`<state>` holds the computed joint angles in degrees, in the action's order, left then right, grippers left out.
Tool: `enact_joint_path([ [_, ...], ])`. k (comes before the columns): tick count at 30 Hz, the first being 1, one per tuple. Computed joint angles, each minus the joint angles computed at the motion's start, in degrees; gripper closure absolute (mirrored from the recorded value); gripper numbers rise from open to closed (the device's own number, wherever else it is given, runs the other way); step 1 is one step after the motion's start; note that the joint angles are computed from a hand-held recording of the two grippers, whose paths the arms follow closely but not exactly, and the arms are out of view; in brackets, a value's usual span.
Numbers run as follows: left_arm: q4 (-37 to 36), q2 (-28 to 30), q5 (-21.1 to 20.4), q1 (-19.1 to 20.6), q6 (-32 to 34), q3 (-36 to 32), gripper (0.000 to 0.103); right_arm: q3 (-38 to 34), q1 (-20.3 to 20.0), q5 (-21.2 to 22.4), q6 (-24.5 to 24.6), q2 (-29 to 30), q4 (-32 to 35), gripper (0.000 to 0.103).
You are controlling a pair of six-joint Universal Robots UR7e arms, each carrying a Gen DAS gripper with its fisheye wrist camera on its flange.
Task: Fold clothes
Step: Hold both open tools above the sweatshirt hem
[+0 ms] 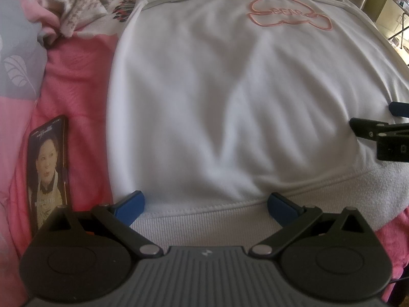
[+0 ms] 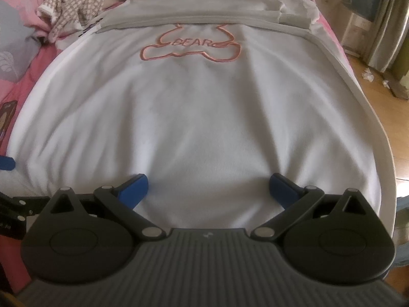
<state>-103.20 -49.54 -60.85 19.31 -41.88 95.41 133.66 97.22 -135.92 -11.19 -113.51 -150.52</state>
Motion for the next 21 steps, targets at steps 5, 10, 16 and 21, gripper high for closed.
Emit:
enact_joint_path([
  [5,-1.54,-0.72,-0.03,-0.54,0.47,1.81,0.000,1.67,-0.10,0.12,-2.75,0.00,-4.74,0.001],
  [10,-4.34,-1.72,0.39,-1.09,2.41,4.05,0.000,2.82,-0.74,1.29,-5.32,-0.47,-8.07,0.001],
  [16,-7.30,-3.09,0.53,-1.24,6.24,6.01,0.000,2.69,-0.76,1.60,-4.98,-0.71,-7.71,0.001],
  [21,-10.43,-5.71,-1.06,-1.21,9.41,8.05,0.000,2.92,-0.77,1.91,-4.63,-0.98,-7.97,0.001],
])
